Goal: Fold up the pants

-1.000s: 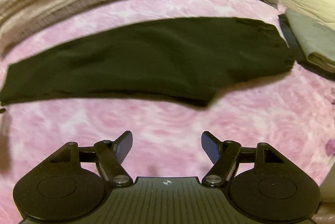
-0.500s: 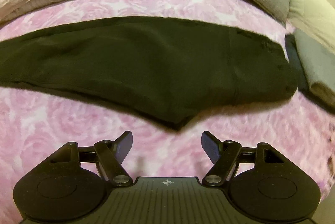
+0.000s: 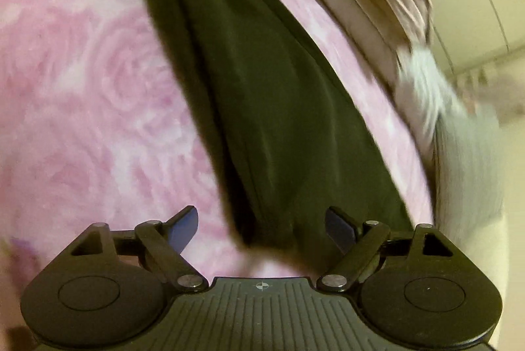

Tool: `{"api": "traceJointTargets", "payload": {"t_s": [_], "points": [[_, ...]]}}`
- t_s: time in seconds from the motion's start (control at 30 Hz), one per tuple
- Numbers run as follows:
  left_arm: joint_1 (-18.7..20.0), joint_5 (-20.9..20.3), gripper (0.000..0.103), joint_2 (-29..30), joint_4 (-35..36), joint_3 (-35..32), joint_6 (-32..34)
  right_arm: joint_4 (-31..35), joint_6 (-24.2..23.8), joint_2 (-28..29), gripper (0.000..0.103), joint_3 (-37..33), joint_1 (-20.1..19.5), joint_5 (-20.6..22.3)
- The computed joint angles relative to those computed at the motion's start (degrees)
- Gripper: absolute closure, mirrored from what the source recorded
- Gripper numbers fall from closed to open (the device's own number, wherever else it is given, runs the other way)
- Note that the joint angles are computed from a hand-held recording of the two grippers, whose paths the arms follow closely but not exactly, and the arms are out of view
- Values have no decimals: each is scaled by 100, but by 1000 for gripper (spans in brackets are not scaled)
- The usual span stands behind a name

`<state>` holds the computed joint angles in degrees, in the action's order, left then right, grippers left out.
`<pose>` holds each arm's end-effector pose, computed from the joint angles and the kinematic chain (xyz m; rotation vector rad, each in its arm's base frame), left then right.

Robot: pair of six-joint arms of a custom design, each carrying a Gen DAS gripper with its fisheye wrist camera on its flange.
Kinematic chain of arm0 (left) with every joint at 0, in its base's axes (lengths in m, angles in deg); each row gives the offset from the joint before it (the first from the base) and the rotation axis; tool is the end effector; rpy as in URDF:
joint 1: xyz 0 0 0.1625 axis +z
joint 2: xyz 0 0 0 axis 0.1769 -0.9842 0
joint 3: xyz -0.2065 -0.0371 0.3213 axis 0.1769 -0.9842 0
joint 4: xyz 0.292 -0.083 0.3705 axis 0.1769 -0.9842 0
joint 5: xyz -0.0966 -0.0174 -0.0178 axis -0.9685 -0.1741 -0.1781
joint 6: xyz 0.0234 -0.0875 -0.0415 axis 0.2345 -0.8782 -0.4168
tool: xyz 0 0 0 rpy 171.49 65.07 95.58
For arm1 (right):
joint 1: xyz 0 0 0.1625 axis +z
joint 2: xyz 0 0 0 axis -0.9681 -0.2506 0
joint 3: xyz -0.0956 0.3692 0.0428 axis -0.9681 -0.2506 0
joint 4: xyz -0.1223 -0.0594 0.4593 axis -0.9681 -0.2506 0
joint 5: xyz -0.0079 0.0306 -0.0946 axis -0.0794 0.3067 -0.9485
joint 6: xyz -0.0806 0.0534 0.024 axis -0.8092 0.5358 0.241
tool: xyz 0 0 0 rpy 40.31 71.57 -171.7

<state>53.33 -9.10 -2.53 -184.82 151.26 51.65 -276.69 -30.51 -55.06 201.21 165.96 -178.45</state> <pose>-0.1345 -0.7541 0.3107 1.0079 1.8598 -0.3035 0.0755 -0.5787 0.1788 1.1972 -1.5899 0.2304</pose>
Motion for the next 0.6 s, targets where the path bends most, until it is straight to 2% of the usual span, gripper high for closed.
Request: {"api": "traceJointTargets", "payload": {"t_s": [0.1, 0.23, 0.27, 0.3, 0.33, 0.4, 0.47, 0.6], "points": [[-92, 31, 94, -42, 328, -64, -269, -510, -735, 203, 22, -14, -239, 576], [-135, 155, 94, 72, 481, -246, -438, -725, -1372, 195, 22, 65, -537, 1304], [-158, 209, 94, 81, 478, -244, -445, -849, -1552, 212, 27, 46, -595, 1386], [-172, 243, 94, 81, 496, -241, -467, -1043, -1707, 289, 34, 4, -589, 1349], [-162, 102, 94, 52, 639, -258, -405, -1123, -1843, 288, 35, -27, -639, 1326], [-197, 163, 94, 46, 720, -228, -435, -1016, -1898, 141, 38, 13, -736, 1417], [-220, 225, 94, 49, 719, -175, -317, -948, -2116, 47, 52, 106, -772, 1508], [-301, 482, 94, -16, 558, 111, 115, -678, -1983, 15, 72, 59, -703, 1302]]}}
